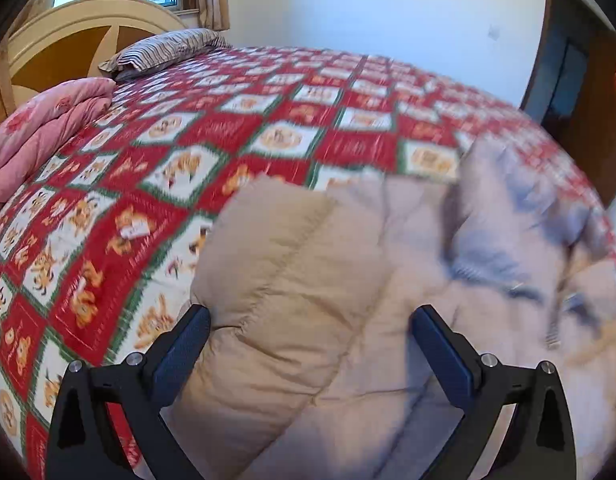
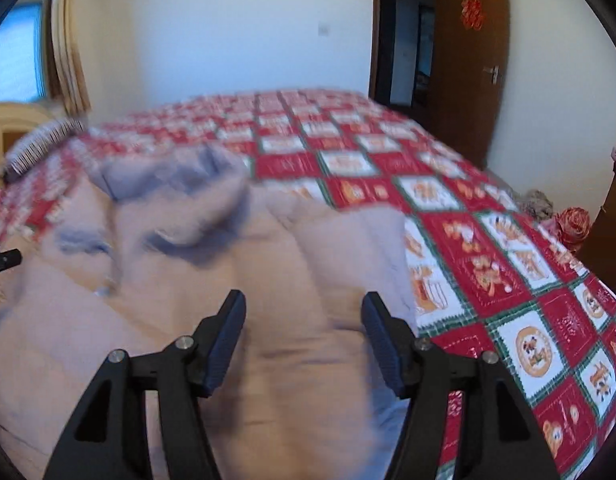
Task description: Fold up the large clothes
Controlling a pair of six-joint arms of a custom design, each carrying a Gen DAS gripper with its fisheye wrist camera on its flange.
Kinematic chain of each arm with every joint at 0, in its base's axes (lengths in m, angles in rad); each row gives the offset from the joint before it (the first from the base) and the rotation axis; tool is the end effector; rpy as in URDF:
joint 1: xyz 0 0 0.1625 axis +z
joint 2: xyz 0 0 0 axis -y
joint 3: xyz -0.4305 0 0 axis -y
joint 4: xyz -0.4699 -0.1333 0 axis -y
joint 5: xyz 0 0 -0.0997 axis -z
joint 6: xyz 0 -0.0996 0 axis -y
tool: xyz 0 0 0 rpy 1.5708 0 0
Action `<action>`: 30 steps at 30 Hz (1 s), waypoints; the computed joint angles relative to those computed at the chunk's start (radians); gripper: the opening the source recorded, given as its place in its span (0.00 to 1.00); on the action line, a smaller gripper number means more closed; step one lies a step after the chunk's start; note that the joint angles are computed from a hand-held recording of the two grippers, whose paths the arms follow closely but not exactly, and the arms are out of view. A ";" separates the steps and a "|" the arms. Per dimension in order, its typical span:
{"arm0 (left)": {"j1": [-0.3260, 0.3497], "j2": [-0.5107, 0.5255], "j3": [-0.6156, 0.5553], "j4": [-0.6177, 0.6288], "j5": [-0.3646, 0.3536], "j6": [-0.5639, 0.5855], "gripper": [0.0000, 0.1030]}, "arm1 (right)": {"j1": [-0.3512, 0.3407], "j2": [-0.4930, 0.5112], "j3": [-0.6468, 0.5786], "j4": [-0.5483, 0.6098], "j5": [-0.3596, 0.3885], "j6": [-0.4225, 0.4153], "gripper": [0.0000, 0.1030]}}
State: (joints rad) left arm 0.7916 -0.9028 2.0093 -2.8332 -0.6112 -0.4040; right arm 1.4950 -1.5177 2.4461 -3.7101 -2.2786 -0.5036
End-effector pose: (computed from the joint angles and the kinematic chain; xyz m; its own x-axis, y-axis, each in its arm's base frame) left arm -0.2578 -0.5668 0.0393 -0.7305 0.0113 -0.6829 0.4427 0.7692 -0.4608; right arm 0.0373 -0.4143 0.2828 -0.6361 0.4124 0.6522 -0.3200 0.6281 -0.7092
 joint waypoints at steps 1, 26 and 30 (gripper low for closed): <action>0.001 0.015 0.001 -0.007 0.015 0.011 0.98 | -0.025 -0.011 0.004 0.025 0.011 0.013 0.62; 0.009 -0.059 -0.049 0.276 -0.097 -0.084 0.99 | -0.057 -0.004 0.007 0.106 0.009 0.047 0.68; -0.019 -0.084 -0.066 0.147 -0.112 0.033 0.99 | -0.037 -0.124 0.008 0.271 0.075 0.095 0.74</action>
State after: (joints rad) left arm 0.7729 -0.9869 1.9435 -2.6866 -0.7235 -0.3713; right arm 1.4582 -1.6419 2.4543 -3.4387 -2.2038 -0.4090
